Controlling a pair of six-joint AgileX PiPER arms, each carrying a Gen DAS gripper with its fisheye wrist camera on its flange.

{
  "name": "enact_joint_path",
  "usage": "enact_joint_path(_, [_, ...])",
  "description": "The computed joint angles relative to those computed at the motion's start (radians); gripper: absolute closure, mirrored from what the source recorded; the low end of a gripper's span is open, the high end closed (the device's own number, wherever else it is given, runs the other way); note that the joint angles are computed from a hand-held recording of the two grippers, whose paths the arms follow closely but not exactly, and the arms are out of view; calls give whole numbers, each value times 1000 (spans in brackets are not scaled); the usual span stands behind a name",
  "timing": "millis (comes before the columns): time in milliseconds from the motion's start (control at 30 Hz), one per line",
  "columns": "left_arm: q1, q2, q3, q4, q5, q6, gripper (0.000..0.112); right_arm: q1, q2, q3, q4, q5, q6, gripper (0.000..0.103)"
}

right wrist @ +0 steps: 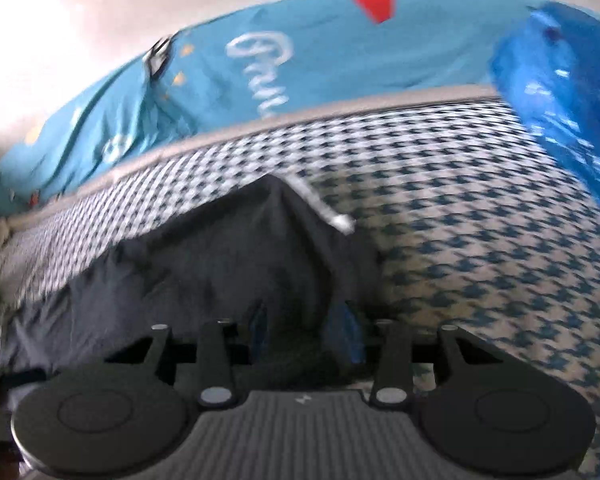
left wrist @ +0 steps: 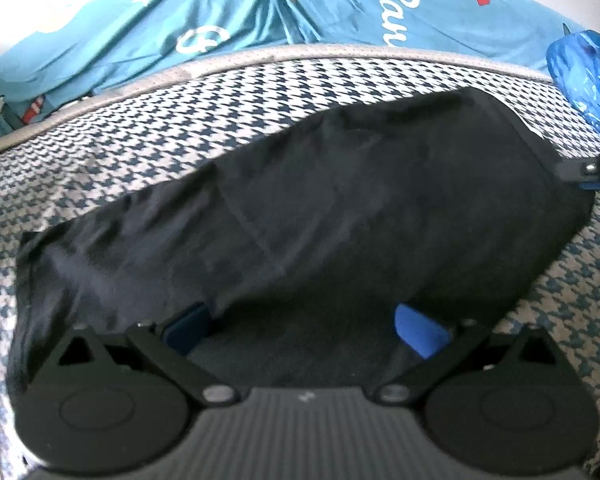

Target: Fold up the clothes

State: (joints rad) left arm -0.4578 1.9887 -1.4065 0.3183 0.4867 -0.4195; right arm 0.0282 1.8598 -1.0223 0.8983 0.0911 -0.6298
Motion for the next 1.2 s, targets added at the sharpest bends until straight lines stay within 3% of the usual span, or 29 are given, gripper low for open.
enact_joint_path(133, [3, -32, 40, 116, -12, -143, 9, -47, -26, 43, 173, -26, -122, 60])
enact_joint_path(300, [16, -35, 47, 156, 10, -217, 9, -88, -6, 29, 270, 15, -188, 57])
enact_joint_path(500, [27, -3, 18, 122, 45, -199, 9, -115, 30, -4, 288, 45, -183, 52])
enact_joint_path(633, [35, 8, 11, 92, 45, -184, 9, -116, 70, -41, 195, 53, -66, 51])
enact_joint_path(1067, [37, 4, 24, 96, 27, -186, 9, -109, 150, -106, 752, 44, -647, 48])
enact_joint_path(1200, [38, 4, 26, 93, 23, -183, 9, -107, 172, -128, 829, 56, -745, 48])
